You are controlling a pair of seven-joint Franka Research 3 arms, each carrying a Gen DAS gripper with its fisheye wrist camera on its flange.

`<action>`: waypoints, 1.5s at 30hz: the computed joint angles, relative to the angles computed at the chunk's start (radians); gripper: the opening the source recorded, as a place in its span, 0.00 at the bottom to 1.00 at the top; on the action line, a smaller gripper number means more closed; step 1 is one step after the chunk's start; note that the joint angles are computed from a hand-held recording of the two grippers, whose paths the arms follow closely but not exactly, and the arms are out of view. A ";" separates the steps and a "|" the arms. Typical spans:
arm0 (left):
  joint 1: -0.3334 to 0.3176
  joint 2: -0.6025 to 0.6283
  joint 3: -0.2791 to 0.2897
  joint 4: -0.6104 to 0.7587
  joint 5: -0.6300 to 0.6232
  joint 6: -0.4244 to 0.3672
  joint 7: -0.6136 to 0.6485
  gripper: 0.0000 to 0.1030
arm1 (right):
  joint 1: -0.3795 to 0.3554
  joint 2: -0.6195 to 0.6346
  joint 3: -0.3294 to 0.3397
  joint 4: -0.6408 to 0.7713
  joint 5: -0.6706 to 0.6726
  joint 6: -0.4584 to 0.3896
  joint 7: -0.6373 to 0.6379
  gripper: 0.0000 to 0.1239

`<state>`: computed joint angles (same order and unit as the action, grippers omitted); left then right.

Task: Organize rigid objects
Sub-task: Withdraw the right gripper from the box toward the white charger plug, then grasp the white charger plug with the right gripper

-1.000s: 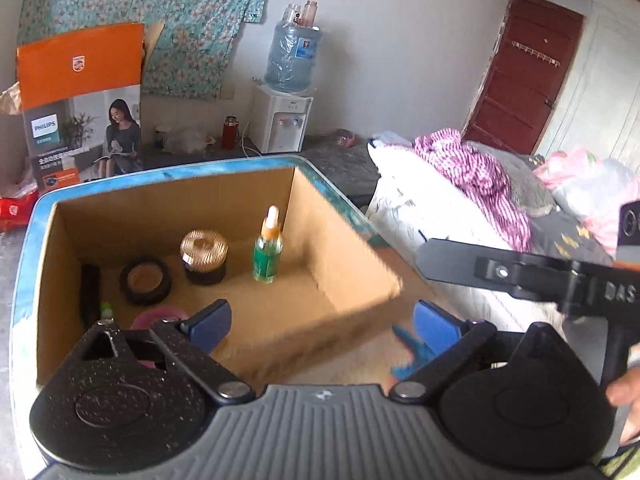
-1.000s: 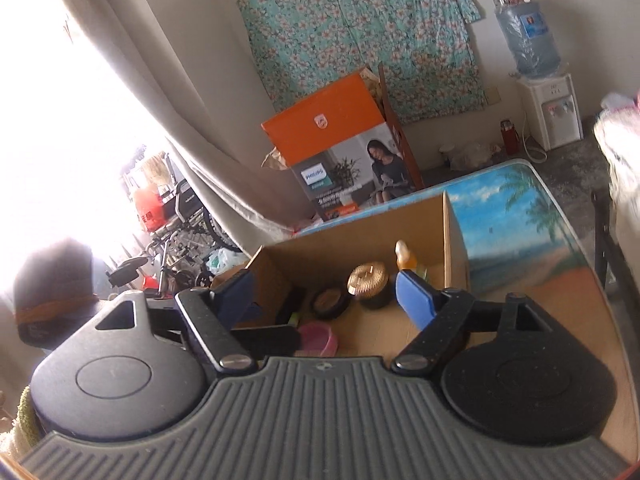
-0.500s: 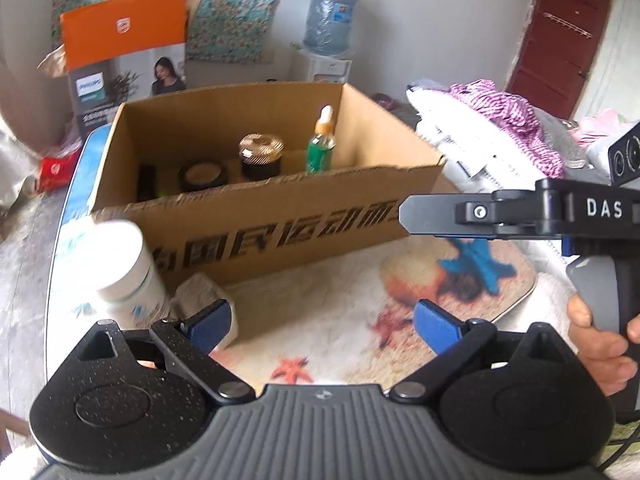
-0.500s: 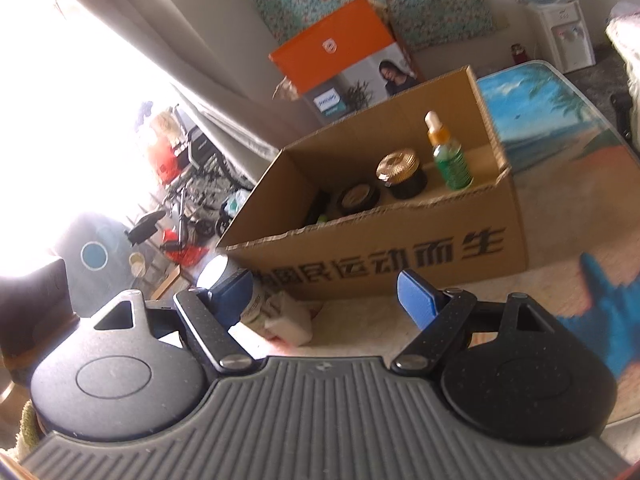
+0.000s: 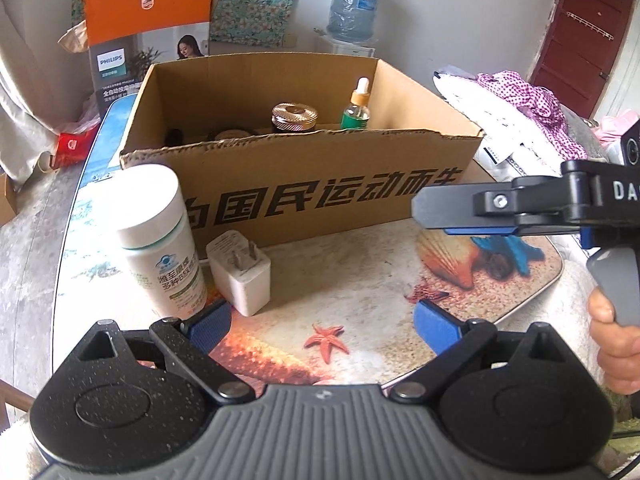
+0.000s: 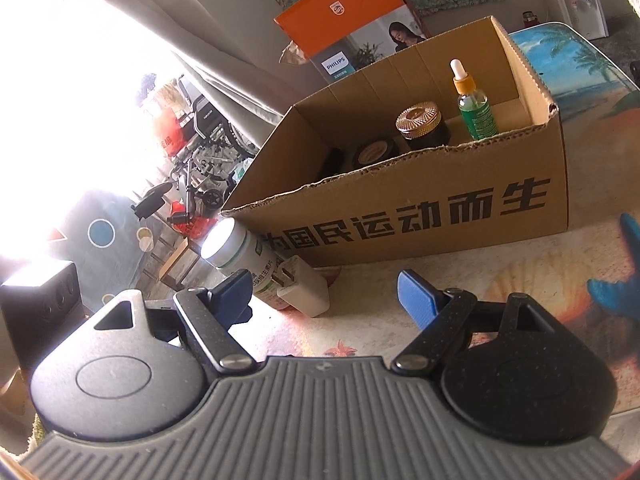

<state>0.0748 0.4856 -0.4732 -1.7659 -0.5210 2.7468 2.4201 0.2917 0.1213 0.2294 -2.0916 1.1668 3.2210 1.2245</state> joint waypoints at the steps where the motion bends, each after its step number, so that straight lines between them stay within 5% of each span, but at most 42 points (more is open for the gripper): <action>1: -0.003 0.002 0.003 -0.002 0.000 0.008 -0.007 0.96 | -0.001 -0.002 -0.002 -0.003 -0.001 -0.004 0.000 0.65; 11: 0.040 0.038 -0.045 -0.022 0.000 0.102 -0.017 0.96 | -0.014 0.053 -0.002 0.077 0.166 -0.079 -0.164 0.64; 18: 0.107 0.097 -0.151 -0.032 0.009 0.216 0.044 0.95 | -0.010 0.142 -0.018 0.169 0.051 -0.150 -0.130 0.47; 28: 0.168 0.186 -0.259 -0.034 0.123 0.333 0.021 0.94 | -0.077 0.253 0.030 0.318 0.257 -0.239 -0.301 0.40; 45: 0.297 0.273 -0.391 -0.047 0.337 0.327 -0.073 0.92 | -0.095 0.290 -0.002 0.340 0.343 -0.404 -0.331 0.37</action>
<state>0.3716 0.7585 -0.8642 -1.8131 -0.1844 3.0735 2.3472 0.1967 0.4112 0.2275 -1.7513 1.5094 2.8173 0.8935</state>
